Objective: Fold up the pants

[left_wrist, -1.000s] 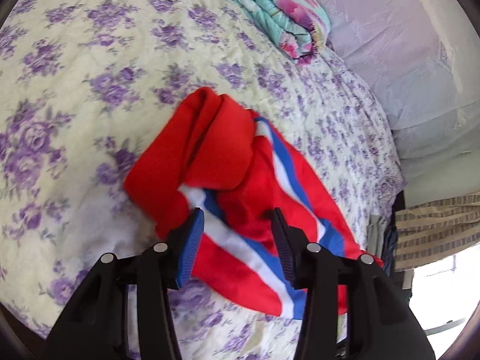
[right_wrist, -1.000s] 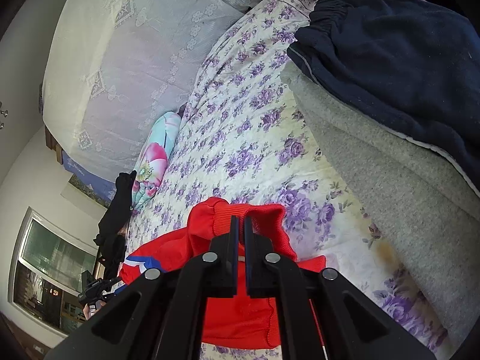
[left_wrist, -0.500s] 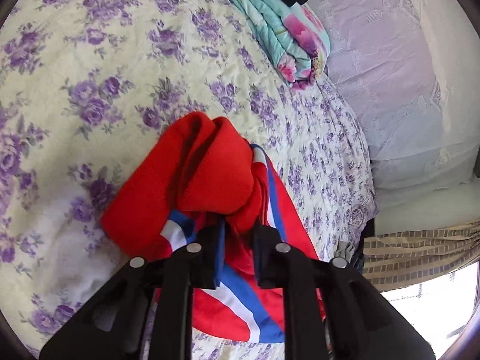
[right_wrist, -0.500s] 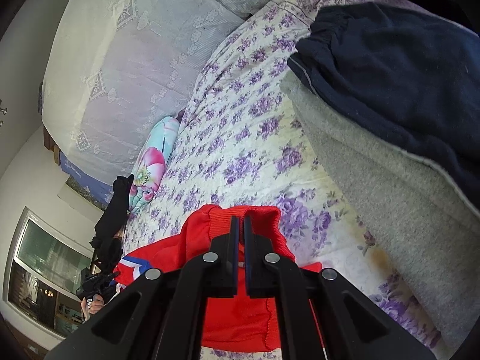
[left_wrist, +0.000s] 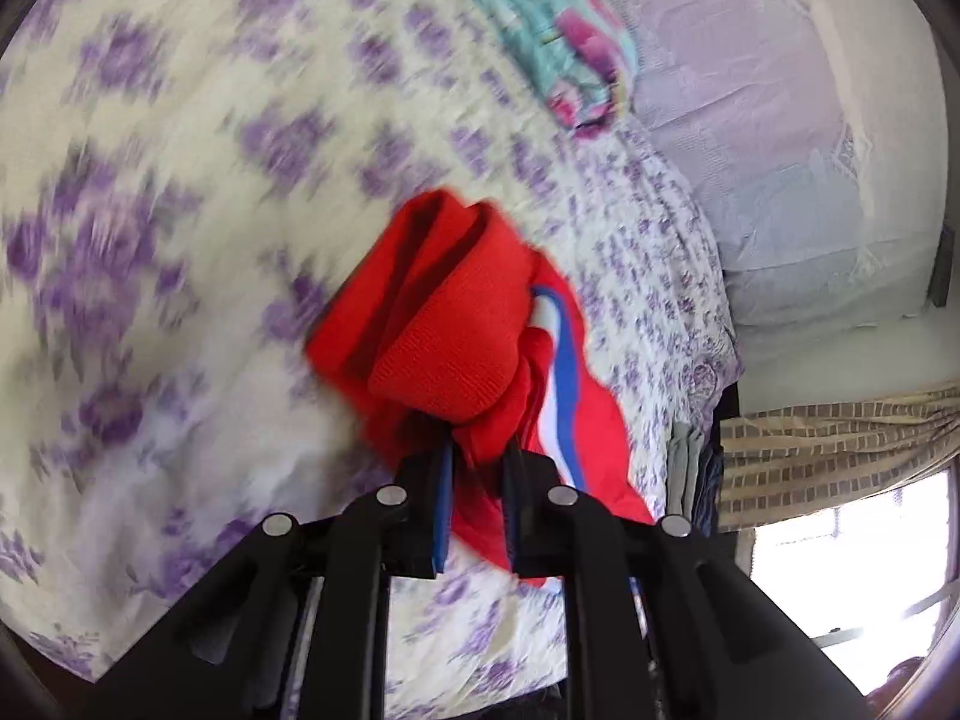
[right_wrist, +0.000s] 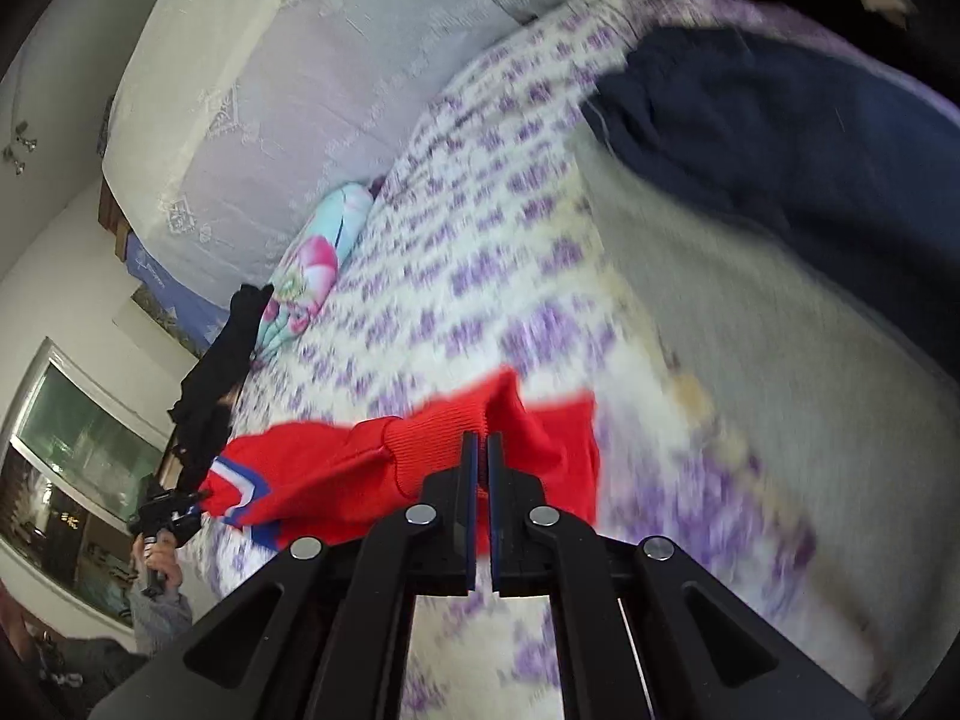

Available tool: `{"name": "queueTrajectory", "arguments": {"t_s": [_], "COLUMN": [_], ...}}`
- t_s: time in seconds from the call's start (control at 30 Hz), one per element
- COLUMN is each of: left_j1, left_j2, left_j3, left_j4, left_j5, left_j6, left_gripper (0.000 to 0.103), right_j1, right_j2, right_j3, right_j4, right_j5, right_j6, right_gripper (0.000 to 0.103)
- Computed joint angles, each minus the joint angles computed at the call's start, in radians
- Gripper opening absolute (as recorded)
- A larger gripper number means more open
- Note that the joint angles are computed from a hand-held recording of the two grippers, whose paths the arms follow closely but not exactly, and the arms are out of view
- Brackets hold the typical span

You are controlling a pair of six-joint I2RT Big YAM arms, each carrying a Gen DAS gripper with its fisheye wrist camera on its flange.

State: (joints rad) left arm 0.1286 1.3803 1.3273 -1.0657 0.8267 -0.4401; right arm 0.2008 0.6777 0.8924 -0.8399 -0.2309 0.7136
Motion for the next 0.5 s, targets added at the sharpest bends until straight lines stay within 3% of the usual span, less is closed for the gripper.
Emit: {"name": "queueTrajectory", "arguments": {"t_s": [0.1,0.17,0.23,0.37,0.5], "left_j1": [0.019,0.016,0.007,0.002,0.005], "left_j2": [-0.011,-0.017,-0.017,-0.014,-0.006], "left_j3": [-0.049,-0.049,-0.039,-0.032,-0.026], "left_j4": [0.033,0.037,0.030,0.025,0.016], "left_j5": [0.042,0.028,0.002,-0.010,-0.006], "left_j6": [-0.014,0.000,0.015,0.023,0.032], "left_gripper": [0.012,0.012,0.012,0.012,0.012], "right_j1": [0.039,0.037,0.038,0.071,0.018], "right_j2": [-0.070,-0.116,-0.153,-0.189,-0.103], "right_j3": [-0.060,-0.081,-0.080,-0.071,-0.045], "right_j4": [-0.018,-0.011,-0.026,-0.040,0.005], "right_j5": [0.020,0.013,0.040,0.131,0.051], "right_j6": [0.060,0.125,0.174,0.237,0.216], "right_gripper": [0.011,0.021,0.043,0.044,0.044]}}
